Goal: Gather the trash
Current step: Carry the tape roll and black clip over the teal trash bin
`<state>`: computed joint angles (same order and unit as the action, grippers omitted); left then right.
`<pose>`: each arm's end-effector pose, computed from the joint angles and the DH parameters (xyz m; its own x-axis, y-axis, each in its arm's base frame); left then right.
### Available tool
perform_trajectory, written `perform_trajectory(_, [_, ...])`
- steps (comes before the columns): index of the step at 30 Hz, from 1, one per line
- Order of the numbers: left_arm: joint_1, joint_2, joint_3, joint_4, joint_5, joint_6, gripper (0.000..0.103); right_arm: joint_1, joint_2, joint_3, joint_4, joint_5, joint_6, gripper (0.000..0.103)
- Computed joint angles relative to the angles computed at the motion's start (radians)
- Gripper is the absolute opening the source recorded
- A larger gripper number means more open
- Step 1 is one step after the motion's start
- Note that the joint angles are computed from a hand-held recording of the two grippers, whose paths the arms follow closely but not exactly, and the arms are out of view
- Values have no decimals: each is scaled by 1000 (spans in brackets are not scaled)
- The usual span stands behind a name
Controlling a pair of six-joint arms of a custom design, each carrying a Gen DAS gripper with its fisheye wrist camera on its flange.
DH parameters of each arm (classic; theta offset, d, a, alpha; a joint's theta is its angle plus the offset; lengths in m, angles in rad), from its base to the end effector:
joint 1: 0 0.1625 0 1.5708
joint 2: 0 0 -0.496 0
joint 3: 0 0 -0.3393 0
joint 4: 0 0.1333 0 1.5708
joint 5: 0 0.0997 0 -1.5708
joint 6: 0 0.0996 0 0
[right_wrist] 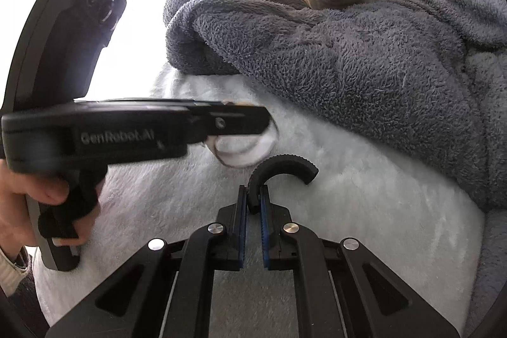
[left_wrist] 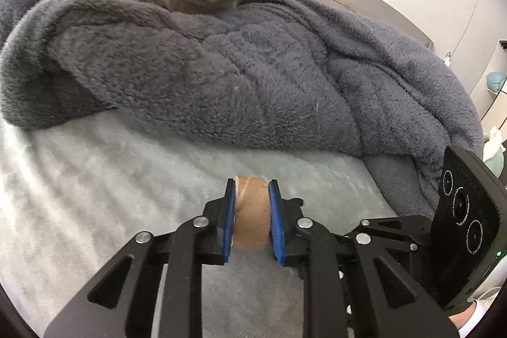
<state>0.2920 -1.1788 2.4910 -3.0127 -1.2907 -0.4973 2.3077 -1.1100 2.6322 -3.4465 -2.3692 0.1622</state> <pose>-0.3248 -0.2656 0.2108 -0.7263 0.6637 -0.1792 0.6863 0.6850 -0.2444 0.2842 -0.2210 0.2372 -0.7763 -0.1694 0.6072 -0.5118 0.7317 -0.4502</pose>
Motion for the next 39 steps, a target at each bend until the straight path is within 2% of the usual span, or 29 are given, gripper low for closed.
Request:
perform_trajectory(5, [-12, -51, -1, 45, 12, -9, 22, 31, -20, -6, 66, -16, 90, 7])
perform_trajectory(10, [-53, -118, 9, 122, 48, -20, 22, 71, -36, -16, 135, -42, 226, 7])
perform_trajectory(21, [-145, -340, 6, 447, 152, -42, 22, 227, -47, -136, 451, -114, 535, 7])
perform_trajectory(26, [-196, -476, -9, 639, 177, -114, 22, 297, -26, -200, 605, -128, 696, 7])
perform_trajectory(34, [-275, -683, -44, 956, 215, -290, 22, 366, 70, -261, 613, -103, 770, 8])
perform_trajectory(39, [-311, -798, -82, 1168, 260, -384, 22, 390, 128, -299, 606, -95, 776, 8])
